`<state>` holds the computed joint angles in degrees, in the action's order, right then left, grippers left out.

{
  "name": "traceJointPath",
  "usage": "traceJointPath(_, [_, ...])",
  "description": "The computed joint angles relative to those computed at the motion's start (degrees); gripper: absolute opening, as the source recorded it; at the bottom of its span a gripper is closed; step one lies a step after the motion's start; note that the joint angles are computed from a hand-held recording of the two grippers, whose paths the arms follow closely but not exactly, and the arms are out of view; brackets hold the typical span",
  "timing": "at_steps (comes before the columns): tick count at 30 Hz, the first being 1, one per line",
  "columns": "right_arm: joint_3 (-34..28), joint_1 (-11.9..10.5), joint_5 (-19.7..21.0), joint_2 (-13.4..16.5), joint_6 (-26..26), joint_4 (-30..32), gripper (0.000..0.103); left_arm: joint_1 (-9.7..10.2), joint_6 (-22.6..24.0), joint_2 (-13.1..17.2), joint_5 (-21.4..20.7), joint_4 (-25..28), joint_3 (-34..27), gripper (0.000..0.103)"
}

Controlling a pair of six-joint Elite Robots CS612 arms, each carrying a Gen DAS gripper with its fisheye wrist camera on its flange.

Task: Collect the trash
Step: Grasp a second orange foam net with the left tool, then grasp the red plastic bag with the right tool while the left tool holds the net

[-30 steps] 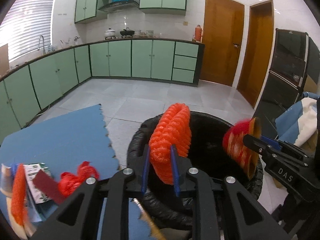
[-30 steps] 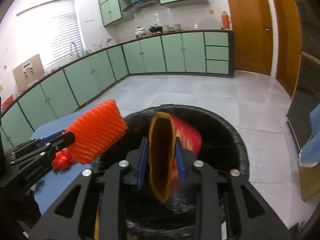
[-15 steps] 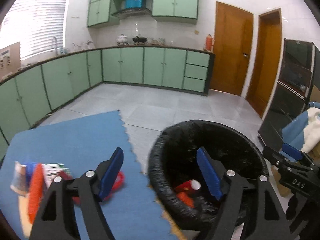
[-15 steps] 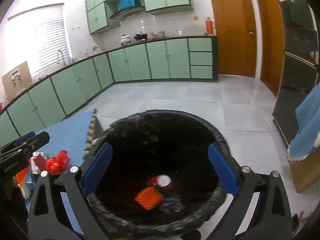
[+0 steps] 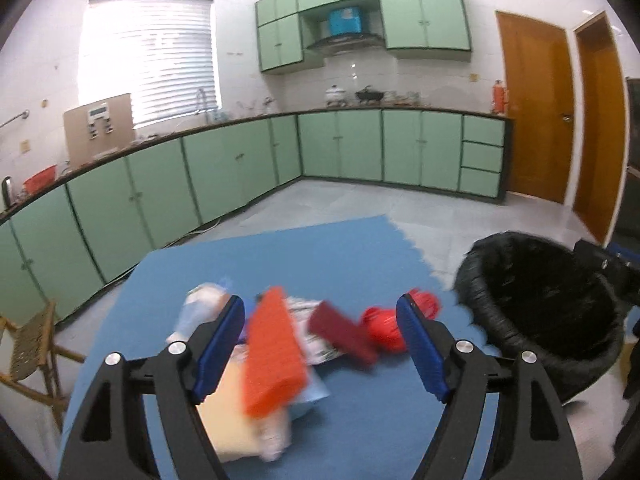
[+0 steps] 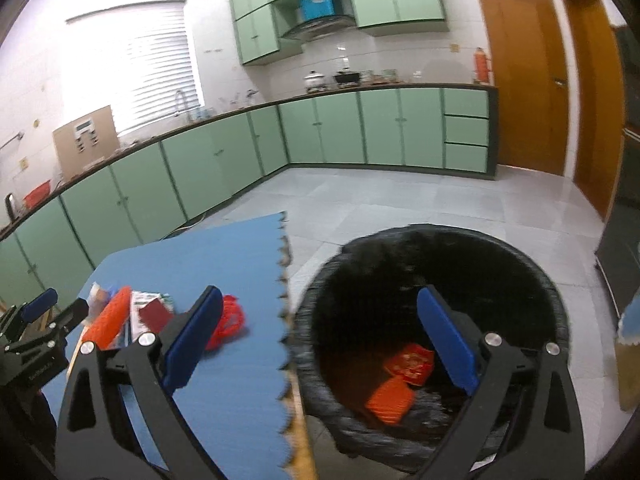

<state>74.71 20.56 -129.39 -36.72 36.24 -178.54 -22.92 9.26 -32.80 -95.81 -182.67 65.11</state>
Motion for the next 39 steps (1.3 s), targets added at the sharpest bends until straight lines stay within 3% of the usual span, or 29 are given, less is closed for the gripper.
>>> traceJointPath(9, [-8.16,0.44,4.59,4.54,-2.86,2.17,0.094,1.15,-0.90,1.12,1.72,1.57,-0.03,0.077])
traceJointPath(17, [-10.56,0.38,5.73,5.99,-2.92,4.09,0.094,0.78,0.75,3.03,3.40,3.56,-1.79,0.069])
traceJointPath(20, [-11.06,0.27,6.26,6.33,-2.83,4.96,0.094,0.63,0.82,3.69,3.59,4.46,-2.63,0.059])
traceJointPath(23, [-11.50,0.16,6.87,6.66,-3.48,5.50,0.093,0.66,0.43,4.28,3.69,6.23,-3.78,0.041])
traceJointPath(25, [-12.07,0.08,7.29,6.97,-3.99,6.03,0.093,0.88,-0.13,4.62,3.39,7.53,-4.58,0.021])
traceJointPath(27, [-12.91,-0.01,8.12,7.44,-4.57,6.74,0.091,1.42,-1.74,4.85,1.55,8.25,-5.29,0.015])
traceJointPath(32, [-15.82,-0.09,11.04,9.16,-6.77,7.65,0.076,1.80,-2.99,4.88,2.20,6.03,-5.38,0.011])
traceJointPath(39, [-22.18,-0.23,13.70,12.72,-8.91,11.57,0.070,2.30,-4.47,5.27,2.20,5.59,-6.16,0.011])
